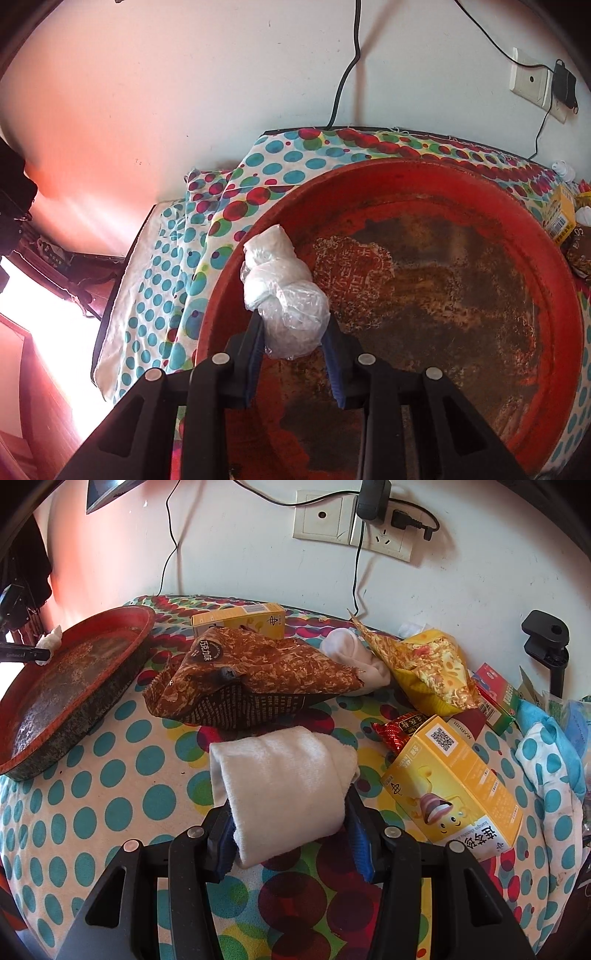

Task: Organize objects
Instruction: 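Lower the plastic bundle into the red tray and open the left gripper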

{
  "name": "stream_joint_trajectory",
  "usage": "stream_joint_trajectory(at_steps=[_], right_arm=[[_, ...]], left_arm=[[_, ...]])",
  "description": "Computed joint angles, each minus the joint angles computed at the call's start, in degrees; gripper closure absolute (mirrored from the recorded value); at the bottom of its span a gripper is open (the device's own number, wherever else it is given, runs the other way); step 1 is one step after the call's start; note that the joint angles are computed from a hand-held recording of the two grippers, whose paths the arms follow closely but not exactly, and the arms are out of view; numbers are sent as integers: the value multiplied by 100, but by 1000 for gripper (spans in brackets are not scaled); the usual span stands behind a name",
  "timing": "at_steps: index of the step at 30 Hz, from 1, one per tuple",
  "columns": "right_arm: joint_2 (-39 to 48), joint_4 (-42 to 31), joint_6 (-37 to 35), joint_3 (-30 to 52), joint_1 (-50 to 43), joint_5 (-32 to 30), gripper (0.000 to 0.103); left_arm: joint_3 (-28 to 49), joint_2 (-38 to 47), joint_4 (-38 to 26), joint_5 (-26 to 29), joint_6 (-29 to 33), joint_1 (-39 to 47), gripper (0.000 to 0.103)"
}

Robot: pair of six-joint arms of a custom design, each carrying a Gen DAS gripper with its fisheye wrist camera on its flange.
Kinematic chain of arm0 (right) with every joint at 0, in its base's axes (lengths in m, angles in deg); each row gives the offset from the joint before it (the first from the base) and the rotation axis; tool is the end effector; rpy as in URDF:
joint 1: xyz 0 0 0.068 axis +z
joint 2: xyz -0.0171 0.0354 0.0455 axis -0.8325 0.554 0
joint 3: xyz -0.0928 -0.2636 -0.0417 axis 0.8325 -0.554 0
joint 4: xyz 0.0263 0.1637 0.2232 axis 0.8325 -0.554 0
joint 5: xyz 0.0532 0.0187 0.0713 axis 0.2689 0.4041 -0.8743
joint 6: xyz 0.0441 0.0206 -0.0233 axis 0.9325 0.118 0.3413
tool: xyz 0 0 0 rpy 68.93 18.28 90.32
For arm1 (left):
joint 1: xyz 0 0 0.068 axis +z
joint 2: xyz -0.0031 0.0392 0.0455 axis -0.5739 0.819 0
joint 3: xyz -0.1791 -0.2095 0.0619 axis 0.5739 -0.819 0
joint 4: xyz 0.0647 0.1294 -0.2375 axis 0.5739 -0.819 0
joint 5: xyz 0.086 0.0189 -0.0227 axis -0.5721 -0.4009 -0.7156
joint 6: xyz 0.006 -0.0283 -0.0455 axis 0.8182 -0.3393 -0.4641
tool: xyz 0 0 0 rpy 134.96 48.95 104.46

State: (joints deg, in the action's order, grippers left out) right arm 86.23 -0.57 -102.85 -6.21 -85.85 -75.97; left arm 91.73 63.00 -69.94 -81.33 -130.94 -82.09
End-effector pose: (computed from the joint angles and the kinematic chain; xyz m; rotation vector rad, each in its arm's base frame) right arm 0.2030 -0.0940 0.1268 -0.6703 2.3653 0.1252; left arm 0.1422 -0.1243 0.1287 -0.3947 2.5735 0.3570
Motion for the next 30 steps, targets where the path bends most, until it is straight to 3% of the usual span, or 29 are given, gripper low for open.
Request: stream_joint_trajectory(at_steps=[3, 10, 19, 24, 30], right_arm=[[-3, 3, 7, -3, 5, 3, 56], [-45, -5, 10, -19, 13, 1, 56], [-19, -129, 24, 101, -219, -302, 63], [-124, 27, 247, 55, -364, -367, 64], [-549, -162, 449, -87, -381, -130, 64]], left_arm=[[-50, 106, 109, 51, 13, -36, 71], [129, 456, -297, -49, -526, -411, 54], [933, 886, -1457, -450, -2663, -1979, 50], [2094, 1920, -2070, -893, -3181, -2603, 48], [2539, 2189, -1303, -1145, -3054, -2676, 47]])
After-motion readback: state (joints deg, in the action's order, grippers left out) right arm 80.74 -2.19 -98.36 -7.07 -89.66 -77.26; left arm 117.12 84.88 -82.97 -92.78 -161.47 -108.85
